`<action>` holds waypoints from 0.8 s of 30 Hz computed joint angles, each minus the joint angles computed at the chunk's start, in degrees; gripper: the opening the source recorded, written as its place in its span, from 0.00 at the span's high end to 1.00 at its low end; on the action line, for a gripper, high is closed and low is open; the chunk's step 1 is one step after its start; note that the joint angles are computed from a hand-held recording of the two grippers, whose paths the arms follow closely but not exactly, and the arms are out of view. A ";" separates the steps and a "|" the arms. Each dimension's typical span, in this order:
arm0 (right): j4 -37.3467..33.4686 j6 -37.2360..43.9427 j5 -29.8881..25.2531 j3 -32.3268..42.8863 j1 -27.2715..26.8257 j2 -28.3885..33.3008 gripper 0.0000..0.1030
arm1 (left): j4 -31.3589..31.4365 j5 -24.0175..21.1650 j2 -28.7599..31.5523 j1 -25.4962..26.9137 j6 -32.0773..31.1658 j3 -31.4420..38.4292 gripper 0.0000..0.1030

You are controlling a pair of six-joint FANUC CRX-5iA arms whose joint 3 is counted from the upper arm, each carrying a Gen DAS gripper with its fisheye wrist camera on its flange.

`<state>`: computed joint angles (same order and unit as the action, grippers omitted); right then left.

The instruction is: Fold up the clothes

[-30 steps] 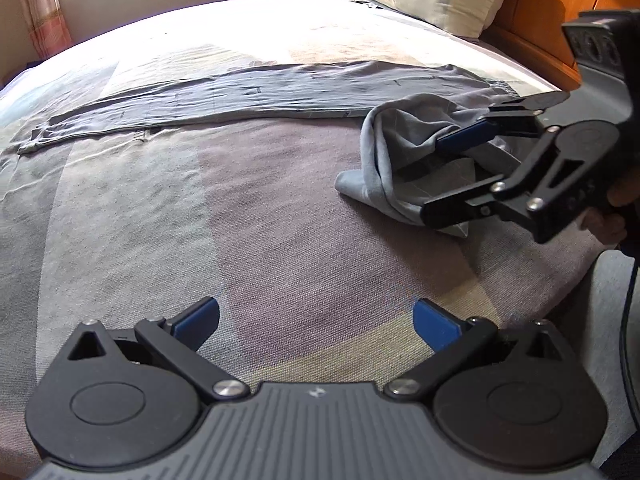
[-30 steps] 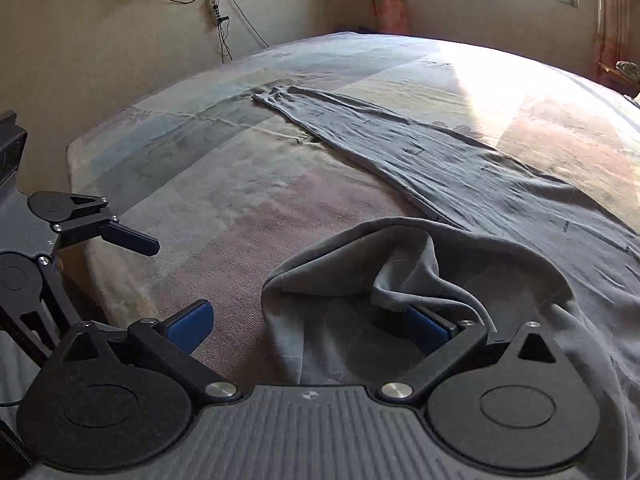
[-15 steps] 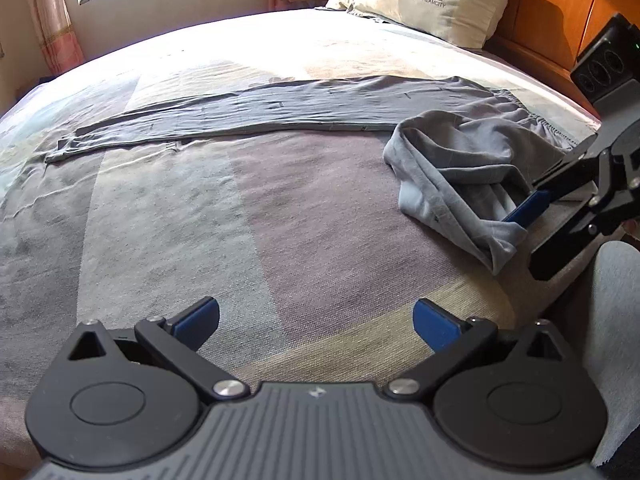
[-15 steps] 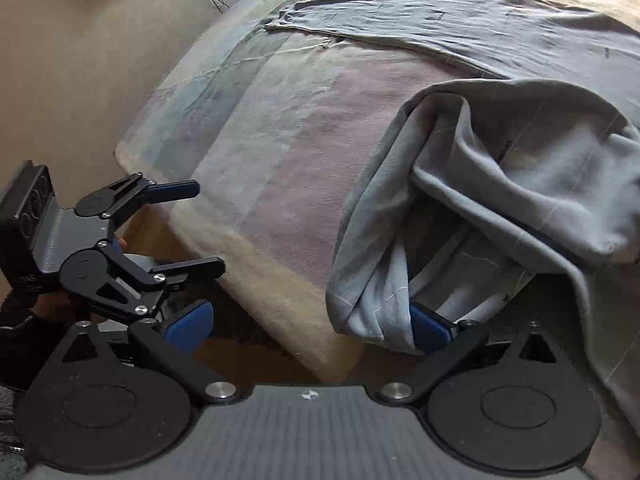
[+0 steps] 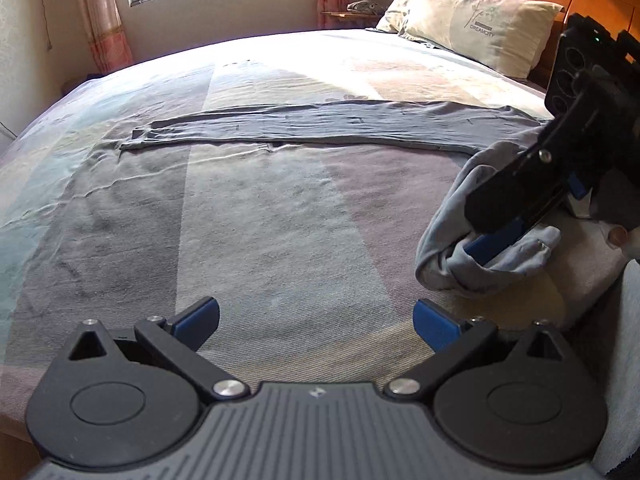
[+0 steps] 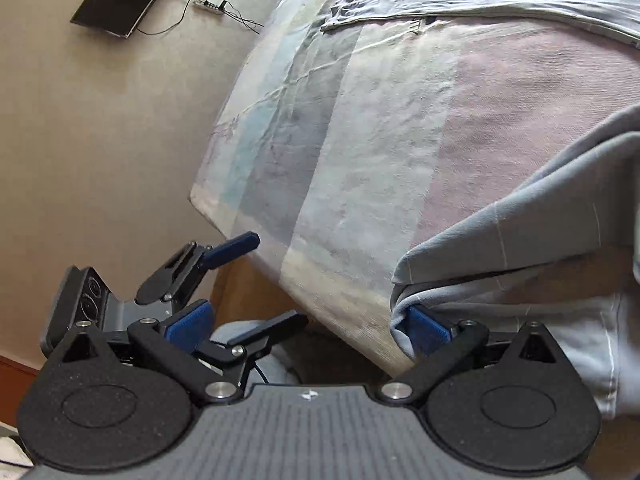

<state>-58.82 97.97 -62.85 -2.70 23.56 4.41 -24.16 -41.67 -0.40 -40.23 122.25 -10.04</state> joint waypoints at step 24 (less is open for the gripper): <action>14.04 -6.18 14.93 -6.60 4.96 -7.49 0.00 | 10.14 5.43 2.47 3.36 -7.45 -2.47 0.00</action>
